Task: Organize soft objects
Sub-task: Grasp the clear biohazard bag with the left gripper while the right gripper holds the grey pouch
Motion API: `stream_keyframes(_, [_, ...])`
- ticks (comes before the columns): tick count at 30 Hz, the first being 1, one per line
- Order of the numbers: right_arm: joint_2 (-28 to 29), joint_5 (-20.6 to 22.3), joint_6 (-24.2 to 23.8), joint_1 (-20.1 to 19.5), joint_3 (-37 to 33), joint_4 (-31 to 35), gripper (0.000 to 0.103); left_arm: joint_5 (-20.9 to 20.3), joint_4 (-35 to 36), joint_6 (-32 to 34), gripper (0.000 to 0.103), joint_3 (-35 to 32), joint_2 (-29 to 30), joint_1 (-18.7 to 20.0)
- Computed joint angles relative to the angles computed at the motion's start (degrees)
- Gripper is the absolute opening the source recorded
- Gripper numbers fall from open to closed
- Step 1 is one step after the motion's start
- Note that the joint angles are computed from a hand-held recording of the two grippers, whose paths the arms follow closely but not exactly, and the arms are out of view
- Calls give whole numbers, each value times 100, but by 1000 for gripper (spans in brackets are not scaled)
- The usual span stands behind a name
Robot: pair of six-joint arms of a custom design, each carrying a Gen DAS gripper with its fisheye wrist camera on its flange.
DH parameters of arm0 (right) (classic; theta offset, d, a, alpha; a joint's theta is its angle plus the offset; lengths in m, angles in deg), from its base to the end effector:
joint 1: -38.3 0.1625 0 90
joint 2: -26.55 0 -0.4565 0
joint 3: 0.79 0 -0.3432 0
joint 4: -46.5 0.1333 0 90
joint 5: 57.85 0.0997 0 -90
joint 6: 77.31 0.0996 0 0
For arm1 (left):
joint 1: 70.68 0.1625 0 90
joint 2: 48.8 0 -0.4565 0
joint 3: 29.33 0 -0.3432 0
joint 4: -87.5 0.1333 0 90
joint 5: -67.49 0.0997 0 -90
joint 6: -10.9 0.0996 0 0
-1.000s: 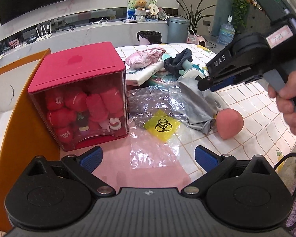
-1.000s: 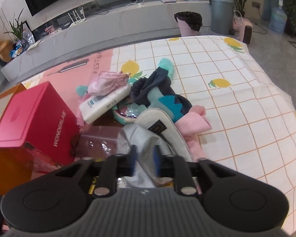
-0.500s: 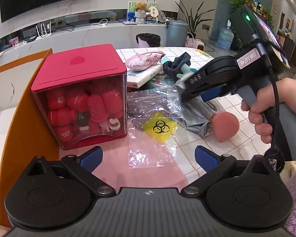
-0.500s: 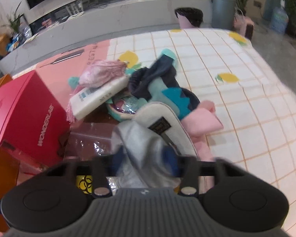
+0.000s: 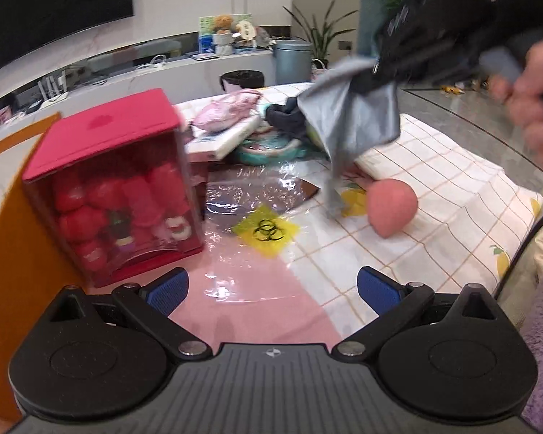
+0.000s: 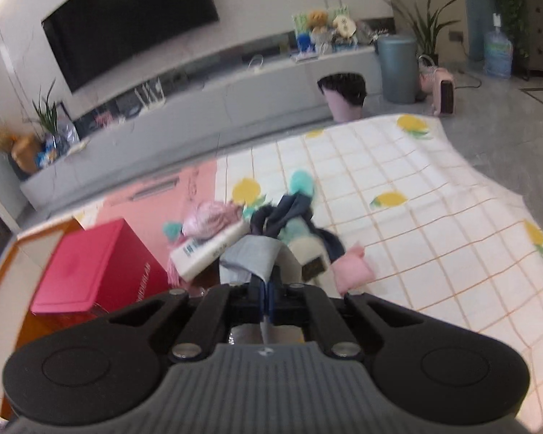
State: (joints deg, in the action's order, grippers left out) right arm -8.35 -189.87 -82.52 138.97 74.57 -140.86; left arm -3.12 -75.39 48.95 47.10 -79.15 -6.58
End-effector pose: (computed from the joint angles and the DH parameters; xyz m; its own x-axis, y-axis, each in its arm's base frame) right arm 0.2047 -0.7266 0.2441 -0.8213 0.3631 0.4401 -0.1764 0.5720 -0.8011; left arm -0.1838 -0.7594 0.1071 -0.4794 0.7132 -0.5113 0.8703 0.4613 -0.1725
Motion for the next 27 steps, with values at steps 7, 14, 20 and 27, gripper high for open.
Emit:
stream_keyframes(7, [-203, -140, 34, -24, 315, -266, 0, 312, -372, 299, 103, 49, 350, -61])
stream_keyframes(14, [-342, 75, 105, -104, 504, -291, 2, 196, -794, 152, 103, -152, 585, 3])
stream_keyframes(20, [-430, 190, 193, -173, 594, -243, 3, 171, -525, -250, 103, -570, 786, 87])
stream_keyframes(27, [-490, 264, 270, -207, 662, -199, 4, 51, -917, -107, 103, -398, 759, 139])
